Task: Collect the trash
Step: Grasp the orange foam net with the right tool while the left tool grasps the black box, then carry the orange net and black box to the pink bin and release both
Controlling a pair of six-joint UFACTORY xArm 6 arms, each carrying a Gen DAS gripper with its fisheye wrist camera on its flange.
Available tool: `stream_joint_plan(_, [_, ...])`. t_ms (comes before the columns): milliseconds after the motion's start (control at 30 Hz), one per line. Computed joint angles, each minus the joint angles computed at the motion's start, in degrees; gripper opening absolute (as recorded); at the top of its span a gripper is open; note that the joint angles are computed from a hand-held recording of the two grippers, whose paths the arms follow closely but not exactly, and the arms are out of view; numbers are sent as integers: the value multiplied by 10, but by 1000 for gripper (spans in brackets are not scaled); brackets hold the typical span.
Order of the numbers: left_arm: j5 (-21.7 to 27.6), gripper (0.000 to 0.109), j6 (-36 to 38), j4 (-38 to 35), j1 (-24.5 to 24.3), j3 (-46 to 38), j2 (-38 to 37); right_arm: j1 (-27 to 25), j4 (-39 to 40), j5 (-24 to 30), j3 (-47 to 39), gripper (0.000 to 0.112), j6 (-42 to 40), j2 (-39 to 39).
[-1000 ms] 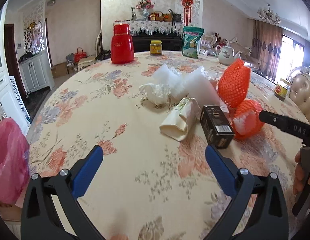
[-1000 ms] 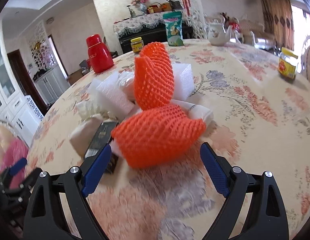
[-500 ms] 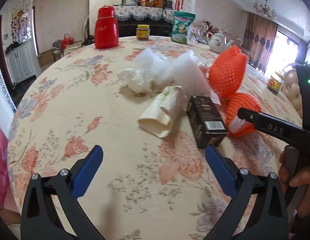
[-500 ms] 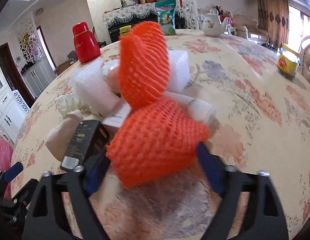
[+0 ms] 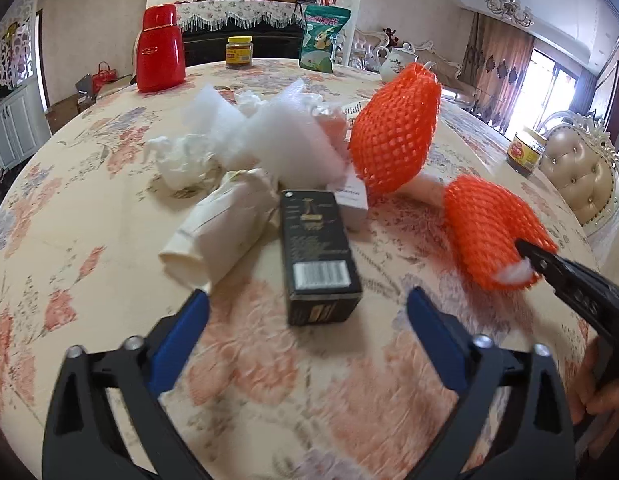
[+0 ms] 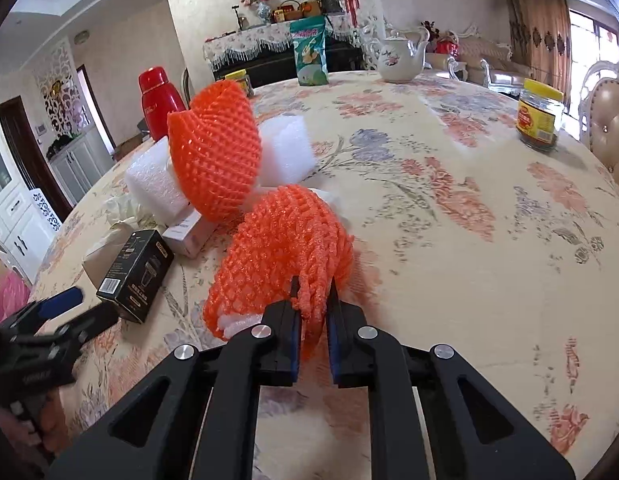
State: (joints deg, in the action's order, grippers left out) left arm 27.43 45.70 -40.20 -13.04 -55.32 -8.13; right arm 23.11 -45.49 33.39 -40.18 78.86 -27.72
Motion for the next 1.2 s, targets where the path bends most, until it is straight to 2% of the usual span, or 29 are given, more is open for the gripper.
stream_joint_plan(167, [-2, 63, -73, 59, -14, -30, 36, -9, -3, -29, 26, 13, 2, -25])
stream_joint_plan(233, [11, 43, -77, 63, -14, -38, 45, -12, -8, -42, 32, 13, 2, -31])
stream_joint_plan(300, [13, 39, -75, 65, -14, -38, 46, -11, -15, -49, 34, 13, 4, -35])
stream_joint_plan(433, [11, 38, -25, 22, -8, -12, 18, -3, -30, -64, 36, 13, 9, -37])
stream_joint_plan(600, [24, 38, 19, -29, 13, 15, -20, 17, -53, -54, 21, 13, 19, -32])
stream_joint_plan(733, [14, 38, 60, -74, 35, 42, -54, 37, -69, -48, 5, 13, 27, -21])
stream_joint_plan(933, [9, 38, 134, -152, 78, 68, -100, 84, -106, -35, -50, 13, 34, 33])
stream_joint_plan(1200, [14, 38, 202, -215, 150, 85, -134, 148, -153, -10, -166, 13, 15, 139])
